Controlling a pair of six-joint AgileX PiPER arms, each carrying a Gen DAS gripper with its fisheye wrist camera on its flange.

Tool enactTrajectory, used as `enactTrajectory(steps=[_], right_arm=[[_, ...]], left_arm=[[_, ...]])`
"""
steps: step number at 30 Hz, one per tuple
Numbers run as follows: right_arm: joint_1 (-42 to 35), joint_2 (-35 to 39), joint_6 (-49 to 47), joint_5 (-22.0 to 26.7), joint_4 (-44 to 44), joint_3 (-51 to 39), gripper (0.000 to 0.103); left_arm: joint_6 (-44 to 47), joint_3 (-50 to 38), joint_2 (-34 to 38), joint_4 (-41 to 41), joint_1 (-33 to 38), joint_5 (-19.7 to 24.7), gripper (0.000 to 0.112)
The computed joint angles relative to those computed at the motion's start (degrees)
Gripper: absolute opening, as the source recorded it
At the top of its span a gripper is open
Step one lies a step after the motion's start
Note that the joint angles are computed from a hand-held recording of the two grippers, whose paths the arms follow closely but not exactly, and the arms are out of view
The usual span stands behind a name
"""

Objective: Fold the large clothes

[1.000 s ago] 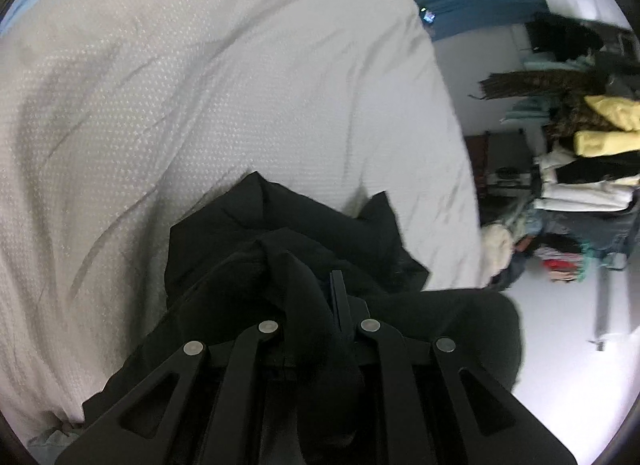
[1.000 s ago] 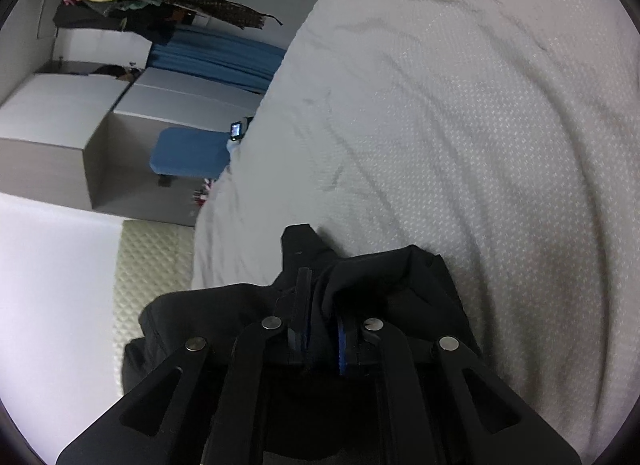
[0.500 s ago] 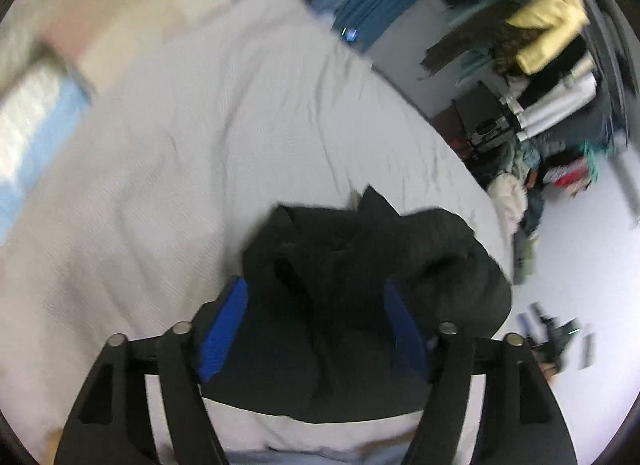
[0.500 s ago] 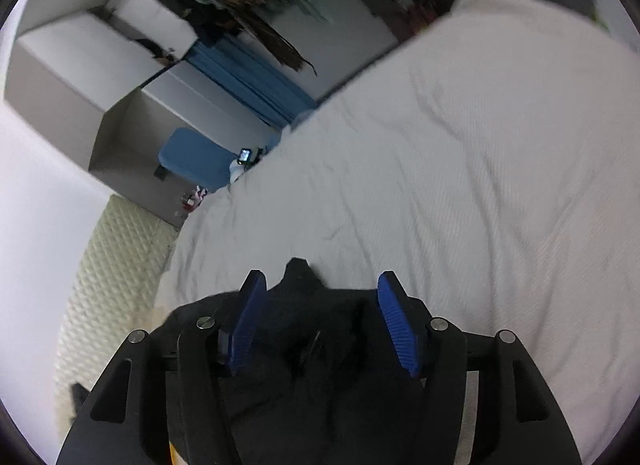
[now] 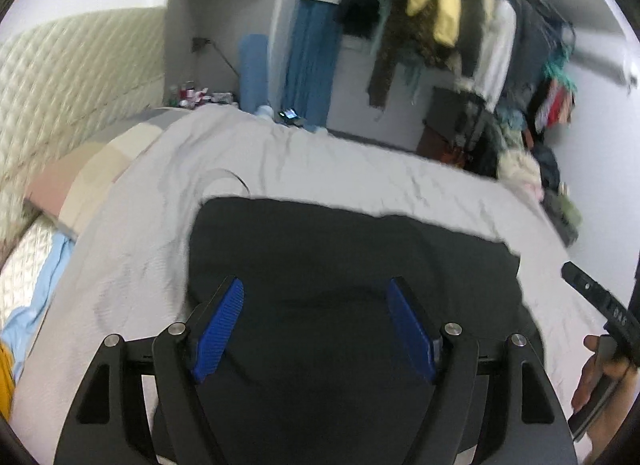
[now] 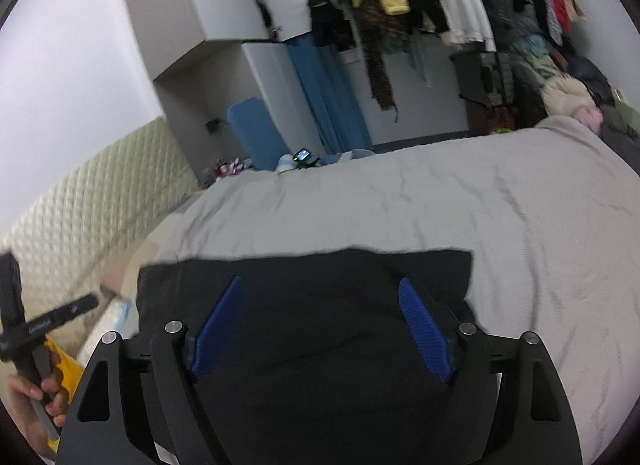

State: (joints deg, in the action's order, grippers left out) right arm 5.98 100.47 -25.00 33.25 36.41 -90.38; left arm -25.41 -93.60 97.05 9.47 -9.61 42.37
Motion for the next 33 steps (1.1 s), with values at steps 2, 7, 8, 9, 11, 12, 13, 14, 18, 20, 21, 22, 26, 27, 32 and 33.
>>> enactTrajectory(steps=[2,7,8,9,11,12,13,14,18,20,21,22,26,27,32,33], right_arm=[[2.3,-1.3,-4.1,-6.0,2.4,6.5,0.085],[4.9,2.5,-7.4,-11.6,2.4,10.0,0.087],[4.8,3.4,-8.2,-11.4,3.0,9.6,0.088],[5.2,4.6,-8.8,-11.8,3.5,8.9,0.089],[5.4,5.6,-10.9,-13.4,5.1,8.5,0.094],[5.7,6.4,-10.4,-13.6,4.4,7.5,0.095],[6.0,6.9,-9.8,-13.8,3.5,7.1,0.098],[6.5,7.9,-7.5,-13.8,1.0,5.7,0.099],[7.8,11.1,1.0,-14.2,-8.5,1.1,0.101],[8.1,12.9,2.9,-13.7,-10.9,-1.4,0.101],[8.1,14.1,4.2,-12.7,-12.2,-3.3,0.101],[8.0,14.8,4.7,-11.9,-12.6,-4.3,0.101],[6.8,17.1,4.2,-9.1,-10.7,-8.0,0.103],[6.7,17.8,4.2,-8.8,-10.3,-8.9,0.103],[6.4,21.0,4.1,-6.1,-10.2,-13.1,0.103],[6.2,21.4,3.8,-5.3,-9.8,-13.9,0.103]], left_arm=[[-1.2,1.3,1.8,3.0,-2.7,-3.0,0.075],[-8.0,1.7,7.2,11.3,-7.0,-7.7,0.075],[-7.9,1.3,8.4,11.3,-7.1,-7.8,0.075],[-7.3,0.1,9.8,10.3,-6.9,-7.3,0.075],[-5.6,-2.2,12.2,8.0,-6.1,-6.5,0.075],[-5.3,-3.5,13.2,7.9,-6.1,-5.9,0.075],[-4.9,-5.5,14.3,7.8,-6.1,-4.7,0.075],[-4.1,-7.6,15.7,7.6,-6.1,-3.4,0.075],[-1.3,-15.8,20.7,5.9,-5.5,0.8,0.075],[-0.1,-19.5,23.0,5.1,-4.9,2.1,0.075],[0.1,-21.3,24.1,5.2,-4.7,2.6,0.075],[0.3,-22.3,25.0,5.2,-4.5,2.7,0.075],[0.3,-22.9,26.7,6.0,-4.6,1.0,0.075],[0.2,-23.1,27.1,6.1,-4.5,0.8,0.076],[2.1,-25.8,29.7,3.6,-3.3,0.5,0.078],[2.2,-25.5,30.0,3.1,-3.0,-0.4,0.079]])
